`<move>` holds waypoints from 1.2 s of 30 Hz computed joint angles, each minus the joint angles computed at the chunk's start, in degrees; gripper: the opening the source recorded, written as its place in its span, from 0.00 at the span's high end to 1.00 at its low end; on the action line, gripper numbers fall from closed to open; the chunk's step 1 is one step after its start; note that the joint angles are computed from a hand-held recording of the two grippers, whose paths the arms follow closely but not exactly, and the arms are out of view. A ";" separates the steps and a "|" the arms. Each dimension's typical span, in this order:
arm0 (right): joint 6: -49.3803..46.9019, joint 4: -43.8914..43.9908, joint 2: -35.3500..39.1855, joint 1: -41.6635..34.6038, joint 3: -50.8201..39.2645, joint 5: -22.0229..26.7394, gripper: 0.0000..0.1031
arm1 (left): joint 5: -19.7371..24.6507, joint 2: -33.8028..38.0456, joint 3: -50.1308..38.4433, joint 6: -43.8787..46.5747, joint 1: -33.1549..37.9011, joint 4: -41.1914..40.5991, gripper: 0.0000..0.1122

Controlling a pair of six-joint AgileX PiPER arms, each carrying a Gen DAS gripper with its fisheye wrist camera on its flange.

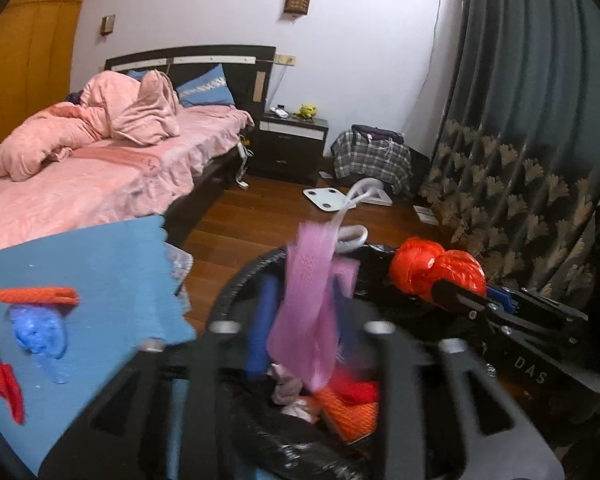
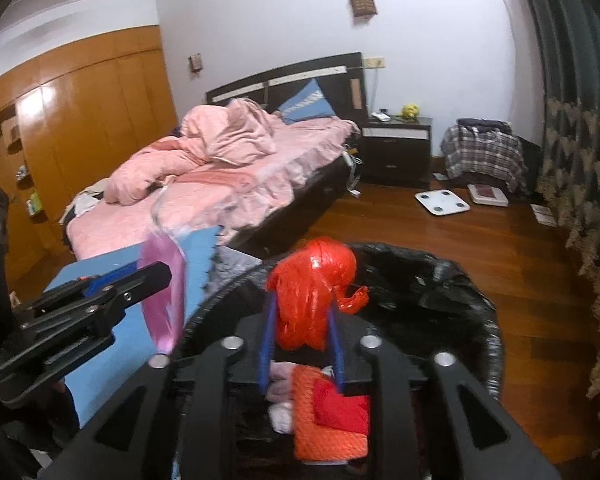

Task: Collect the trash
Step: 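Carry the pink mesh bag and red plastic bag over the bin, then open both grippers to release the items into the bin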

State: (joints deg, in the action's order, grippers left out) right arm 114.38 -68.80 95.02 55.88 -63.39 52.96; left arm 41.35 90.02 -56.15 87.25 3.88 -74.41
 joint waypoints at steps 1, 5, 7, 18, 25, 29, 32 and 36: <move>0.33 0.41 -0.38 -0.11 0.84 0.64 0.61 | 0.05 0.12 0.00 -0.20 -0.25 -0.04 0.61; 2.48 0.53 -1.63 -0.10 3.61 1.79 0.42 | 0.55 0.76 0.22 0.07 -0.02 0.39 0.51; 3.31 0.46 -2.01 0.10 4.35 2.34 0.28 | 0.59 0.65 0.33 -0.44 0.49 1.13 0.48; 3.35 0.06 2.96 3.45 -3.54 6.01 0.05 | 0.53 -1.99 1.92 5.22 11.94 -1.74 0.20; -1.38 -0.75 10.81 3.78 -14.76 1.33 0.05 | 1.21 -0.51 0.16 8.65 22.42 -2.12 0.20; -10.73 3.94 18.17 3.21 -26.72 -1.48 0.05 | 0.77 1.64 -1.68 9.25 27.37 -1.45 0.20; -15.58 6.08 23.37 3.43 -34.42 -1.64 0.05 | 0.43 3.67 -3.59 9.33 30.84 -0.62 0.20; -23.41 10.96 31.59 3.43 -47.15 -1.73 0.05 | 0.02 6.72 -6.60 9.74 34.99 0.31 0.20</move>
